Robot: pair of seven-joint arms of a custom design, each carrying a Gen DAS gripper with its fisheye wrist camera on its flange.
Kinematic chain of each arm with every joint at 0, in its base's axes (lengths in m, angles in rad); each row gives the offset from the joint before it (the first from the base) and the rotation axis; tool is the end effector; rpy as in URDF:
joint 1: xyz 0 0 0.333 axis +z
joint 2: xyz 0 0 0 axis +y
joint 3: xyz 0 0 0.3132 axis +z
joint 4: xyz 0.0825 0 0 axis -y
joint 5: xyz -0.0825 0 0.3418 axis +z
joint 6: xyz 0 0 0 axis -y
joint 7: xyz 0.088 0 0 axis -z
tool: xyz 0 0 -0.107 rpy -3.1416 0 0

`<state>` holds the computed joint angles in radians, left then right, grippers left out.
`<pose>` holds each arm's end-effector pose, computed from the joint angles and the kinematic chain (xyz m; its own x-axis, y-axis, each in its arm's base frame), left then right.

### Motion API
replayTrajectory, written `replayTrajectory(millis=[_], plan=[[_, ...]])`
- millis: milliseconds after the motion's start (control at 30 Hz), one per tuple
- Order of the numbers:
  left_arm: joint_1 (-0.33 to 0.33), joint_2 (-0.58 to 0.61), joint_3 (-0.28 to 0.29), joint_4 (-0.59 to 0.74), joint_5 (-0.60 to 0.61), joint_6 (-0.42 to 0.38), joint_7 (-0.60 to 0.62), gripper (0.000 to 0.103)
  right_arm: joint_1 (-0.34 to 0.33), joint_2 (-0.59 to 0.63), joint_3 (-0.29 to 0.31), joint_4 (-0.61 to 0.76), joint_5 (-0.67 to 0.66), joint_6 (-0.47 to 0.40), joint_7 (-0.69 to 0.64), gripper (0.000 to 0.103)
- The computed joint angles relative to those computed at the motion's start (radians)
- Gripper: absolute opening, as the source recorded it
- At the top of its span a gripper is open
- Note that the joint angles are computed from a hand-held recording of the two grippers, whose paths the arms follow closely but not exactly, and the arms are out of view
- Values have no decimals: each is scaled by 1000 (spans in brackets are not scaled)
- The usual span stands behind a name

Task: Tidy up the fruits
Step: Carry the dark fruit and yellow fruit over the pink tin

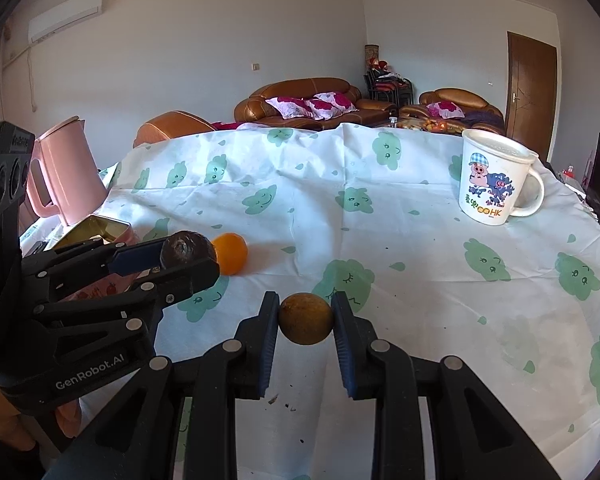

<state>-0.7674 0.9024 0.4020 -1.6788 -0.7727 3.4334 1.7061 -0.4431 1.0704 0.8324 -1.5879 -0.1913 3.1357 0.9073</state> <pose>0.6338 -0.2277 0.2521 0.0331 -0.9984 0.0465 -0.5782 -0.0571 -0.8139 0.7005 0.1176 0.2553 0.6289 -0.7740 -0.0738 -0.5057 -0.3351 -0.7950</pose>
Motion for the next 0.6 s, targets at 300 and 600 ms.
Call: replayTrajectory(millis=[300,600], plan=[[-15,0,-20,-19,-97,130,71,39,-54,32,58,-35,-67,55,-5,28],[6,0,-78,-3,-175,214,180,39,-94,62,94,-58,-165,93,36,28]])
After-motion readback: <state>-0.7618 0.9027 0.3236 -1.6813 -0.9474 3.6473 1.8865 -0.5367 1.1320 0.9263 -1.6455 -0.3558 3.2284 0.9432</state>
